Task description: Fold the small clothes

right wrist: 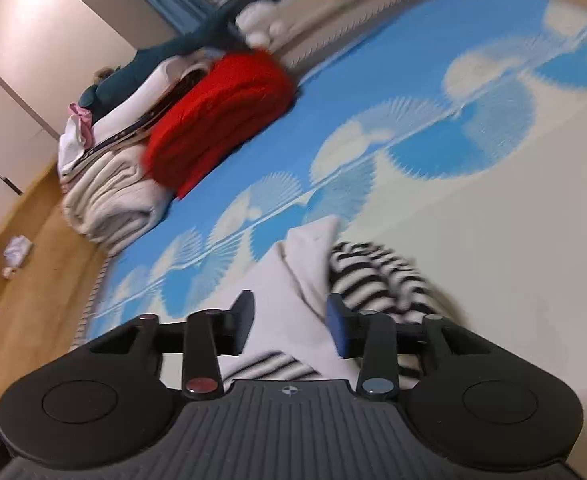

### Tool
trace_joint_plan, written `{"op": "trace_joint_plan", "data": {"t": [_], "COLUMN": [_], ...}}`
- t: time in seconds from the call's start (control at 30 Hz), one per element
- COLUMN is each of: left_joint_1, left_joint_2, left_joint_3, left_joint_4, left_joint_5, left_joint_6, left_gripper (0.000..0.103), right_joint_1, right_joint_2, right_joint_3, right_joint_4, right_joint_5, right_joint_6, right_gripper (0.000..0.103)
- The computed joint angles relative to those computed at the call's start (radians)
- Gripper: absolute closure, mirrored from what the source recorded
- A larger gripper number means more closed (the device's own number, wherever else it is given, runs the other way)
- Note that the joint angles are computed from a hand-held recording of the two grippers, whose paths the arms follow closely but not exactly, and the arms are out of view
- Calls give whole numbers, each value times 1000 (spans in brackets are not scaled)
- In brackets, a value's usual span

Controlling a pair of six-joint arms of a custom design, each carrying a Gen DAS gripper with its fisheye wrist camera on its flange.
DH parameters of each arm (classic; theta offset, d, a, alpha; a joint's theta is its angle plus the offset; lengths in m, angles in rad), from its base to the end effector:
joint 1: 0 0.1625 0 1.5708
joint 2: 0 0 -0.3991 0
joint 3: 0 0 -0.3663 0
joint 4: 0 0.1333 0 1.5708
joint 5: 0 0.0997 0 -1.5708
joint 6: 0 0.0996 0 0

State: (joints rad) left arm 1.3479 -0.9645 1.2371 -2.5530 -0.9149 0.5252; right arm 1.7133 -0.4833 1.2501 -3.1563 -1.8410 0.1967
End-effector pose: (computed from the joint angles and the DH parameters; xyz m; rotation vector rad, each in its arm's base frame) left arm 0.0329 -0.7327 0.3969 0.5709 2.2485 -0.7251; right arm 0.2129 -0.7326 0.1010 -0.2375 -2.7541 1.2434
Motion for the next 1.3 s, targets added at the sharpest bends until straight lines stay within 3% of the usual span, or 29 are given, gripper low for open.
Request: {"op": "trace_joint_plan", "data": {"t": [0.2, 0.3, 0.37, 0.4, 0.47, 0.57, 0.6, 0.67, 0.73, 0.83, 0.87, 1.03, 1.17, 1.3], "left_joint_1": [-26, -59, -80, -90, -107, -132, -141, -157, -171, -185, -178, -106, -116, -129], "left_joint_2": [-52, -30, 1, 22, 65, 131, 151, 183, 214, 263, 269, 230, 202, 180], "left_joint_3": [44, 30, 4, -12, -52, -103, -115, -127, -136, -142, -131, -84, -51, -33], "left_joint_4": [49, 101, 136, 154, 195, 235, 242, 254, 281, 360, 366, 405, 408, 328], "left_joint_5": [-91, -111, -143, -158, -186, -220, -232, -261, -247, -106, -81, -181, -145, -170], "left_joint_6": [-173, -256, -314, -345, -404, -491, -514, -536, -523, -512, -513, -543, -484, -478], "left_gripper": [19, 19, 19, 19, 18, 18, 18, 17, 17, 16, 10, 7, 8, 8], "right_joint_1": [-51, -52, -49, -47, -46, -54, -54, -58, -65, -73, -70, -58, -44, -37], "right_joint_2": [115, 135, 145, 138, 94, 2, -24, -72, -101, -97, -86, -36, -14, -20], "right_joint_3": [-242, -282, -303, -293, -208, -30, 19, 93, 115, 89, 73, 9, -11, 30], "right_joint_4": [238, 298, 302, 289, 168, -90, -148, -183, -88, 52, 73, 171, 144, -25], "right_joint_5": [53, 93, 103, 115, 147, 277, 281, 221, 104, -3, -30, -109, -159, -151], "right_joint_6": [114, 108, 89, 83, 74, 80, 63, 79, 120, 133, 120, 75, 13, -2], "right_gripper": [59, 59, 68, 92, 95, 96, 96, 96, 96, 101, 101, 101, 101, 95]}}
